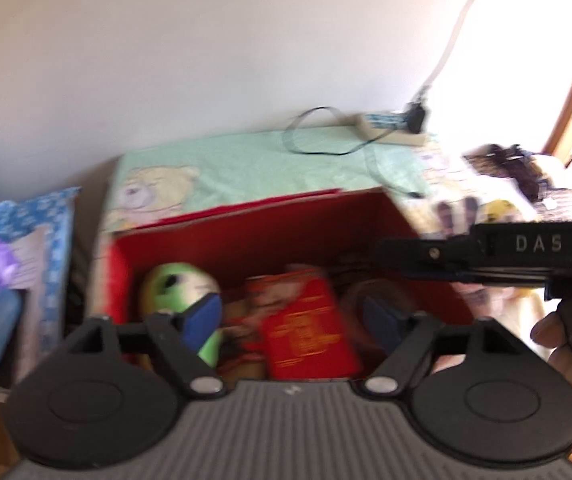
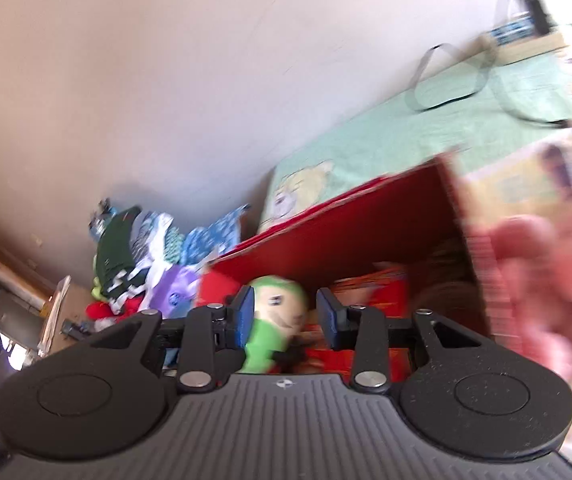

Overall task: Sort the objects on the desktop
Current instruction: 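Lower the green plush into the red box and open the right gripper, then move the right gripper to the yellow tiger plush with pink body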

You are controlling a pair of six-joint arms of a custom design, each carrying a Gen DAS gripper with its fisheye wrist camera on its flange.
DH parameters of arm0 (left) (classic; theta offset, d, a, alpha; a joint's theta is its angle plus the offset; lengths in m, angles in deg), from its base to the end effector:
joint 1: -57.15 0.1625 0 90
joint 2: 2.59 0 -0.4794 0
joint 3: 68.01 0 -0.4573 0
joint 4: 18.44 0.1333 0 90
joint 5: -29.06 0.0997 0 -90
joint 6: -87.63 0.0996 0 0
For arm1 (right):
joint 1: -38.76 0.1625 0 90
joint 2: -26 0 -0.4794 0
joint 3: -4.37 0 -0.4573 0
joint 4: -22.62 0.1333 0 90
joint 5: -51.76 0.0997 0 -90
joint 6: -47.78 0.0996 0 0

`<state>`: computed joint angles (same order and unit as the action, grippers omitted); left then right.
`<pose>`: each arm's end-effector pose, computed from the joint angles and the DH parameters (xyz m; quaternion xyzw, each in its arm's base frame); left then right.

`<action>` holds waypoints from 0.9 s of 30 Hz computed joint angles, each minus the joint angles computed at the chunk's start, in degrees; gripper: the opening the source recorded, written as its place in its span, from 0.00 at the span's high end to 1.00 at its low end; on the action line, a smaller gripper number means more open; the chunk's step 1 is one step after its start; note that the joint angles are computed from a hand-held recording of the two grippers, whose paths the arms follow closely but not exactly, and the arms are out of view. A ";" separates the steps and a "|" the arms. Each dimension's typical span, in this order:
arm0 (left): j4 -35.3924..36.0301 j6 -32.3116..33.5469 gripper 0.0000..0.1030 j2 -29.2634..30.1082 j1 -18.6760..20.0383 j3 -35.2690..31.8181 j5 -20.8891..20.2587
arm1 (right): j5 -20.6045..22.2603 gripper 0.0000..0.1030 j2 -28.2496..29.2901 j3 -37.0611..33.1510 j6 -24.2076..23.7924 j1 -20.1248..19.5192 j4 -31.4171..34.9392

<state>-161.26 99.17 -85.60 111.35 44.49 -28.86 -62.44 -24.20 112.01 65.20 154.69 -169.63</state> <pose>-0.1891 -0.5804 0.3752 0.3267 0.8845 -0.2468 0.2237 0.3839 -0.5781 0.1512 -0.0126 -0.9074 0.4179 0.0424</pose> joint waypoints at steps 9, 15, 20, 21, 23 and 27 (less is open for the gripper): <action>-0.59 -7.99 0.13 5.88 -4.84 2.18 -9.55 | -5.74 0.63 -12.99 13.25 0.52 -2.93 -4.74; -4.45 -12.55 0.06 13.12 -7.92 2.94 -17.38 | -6.24 0.62 -22.55 20.20 0.17 -7.43 -4.65; -9.53 -14.15 0.06 21.13 -12.10 2.14 -12.20 | -7.49 0.57 -29.90 23.24 -2.89 -10.97 -1.03; -9.86 -14.66 0.06 22.50 -12.52 1.62 -11.63 | -7.62 0.56 -31.35 23.42 -3.82 -11.97 0.39; -10.51 -15.78 0.06 25.47 -13.22 0.29 -10.05 | -7.53 0.53 -33.63 23.57 -5.84 -13.80 3.00; -9.62 -18.32 0.08 30.04 -12.97 -2.83 -11.51 | -7.24 0.51 -36.18 22.51 -10.46 -17.32 8.50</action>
<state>-170.88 80.85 -55.56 98.37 41.66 -40.37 -69.69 -60.38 134.52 54.75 137.37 -161.13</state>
